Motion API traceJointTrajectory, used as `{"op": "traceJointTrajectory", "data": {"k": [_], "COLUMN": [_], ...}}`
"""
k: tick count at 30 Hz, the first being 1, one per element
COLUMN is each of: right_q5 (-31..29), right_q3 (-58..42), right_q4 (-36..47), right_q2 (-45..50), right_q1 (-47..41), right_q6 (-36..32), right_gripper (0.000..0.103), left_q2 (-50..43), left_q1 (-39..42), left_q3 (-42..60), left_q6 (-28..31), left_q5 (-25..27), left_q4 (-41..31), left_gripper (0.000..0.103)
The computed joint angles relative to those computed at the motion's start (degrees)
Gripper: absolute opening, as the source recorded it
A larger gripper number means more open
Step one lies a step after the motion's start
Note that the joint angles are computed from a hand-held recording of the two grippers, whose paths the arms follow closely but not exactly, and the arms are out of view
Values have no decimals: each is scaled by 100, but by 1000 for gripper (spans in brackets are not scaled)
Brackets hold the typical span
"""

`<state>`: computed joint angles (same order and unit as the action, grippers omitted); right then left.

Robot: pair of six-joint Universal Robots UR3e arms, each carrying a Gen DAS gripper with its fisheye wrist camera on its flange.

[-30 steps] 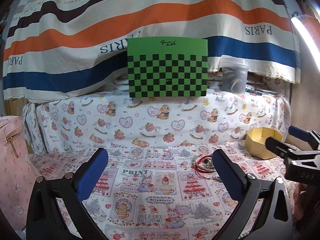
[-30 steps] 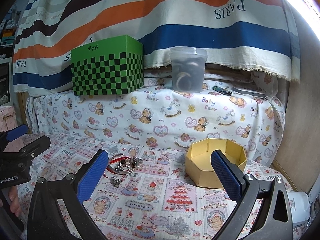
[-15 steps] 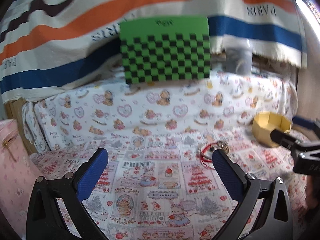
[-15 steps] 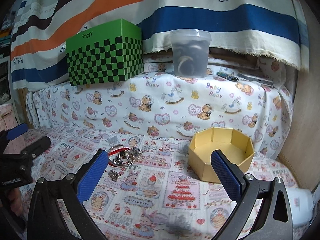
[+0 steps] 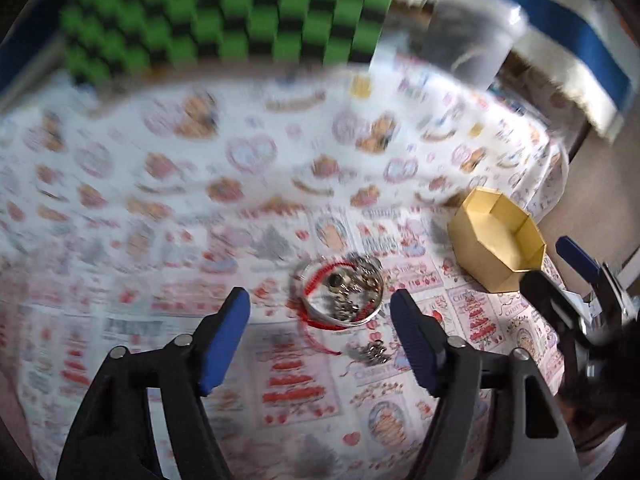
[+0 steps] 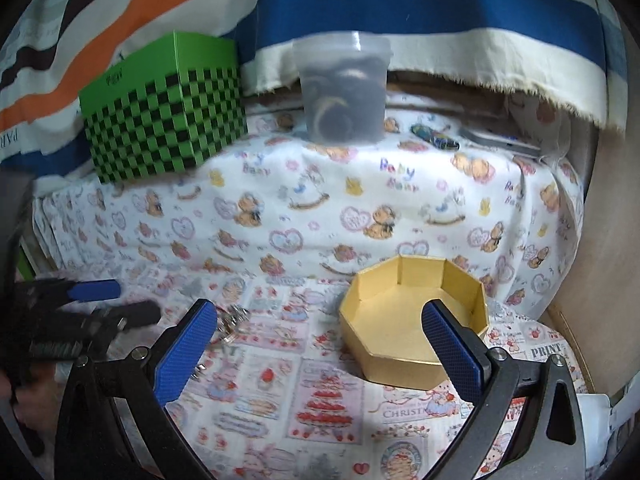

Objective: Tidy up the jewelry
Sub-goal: 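Move the left gripper over the silver bangle in the jewelry pile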

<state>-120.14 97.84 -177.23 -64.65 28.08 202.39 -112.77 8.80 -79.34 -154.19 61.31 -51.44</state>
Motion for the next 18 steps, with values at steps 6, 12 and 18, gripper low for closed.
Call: {"op": "traceJointTrajectory", "data": {"k": [6,12,18], "right_q5": [356,192,-22], "right_q3": [653,879,695], "right_q4": [-236,-310,-122], "right_q2": [-400,-561,-450], "right_q1": [-356,-472,-348], "right_q6": [473,646,509], "right_gripper": [103,103,103], "left_q2": [-675,-1334,-1218], "left_q1": [-623,-1015,-1208], "left_q3": [913,1549,1017], "left_q6": [17,-398,-410], "left_q5": [527,1174,1451], "left_q4": [-381,-500,222], "left_gripper": [72,73,67]}}
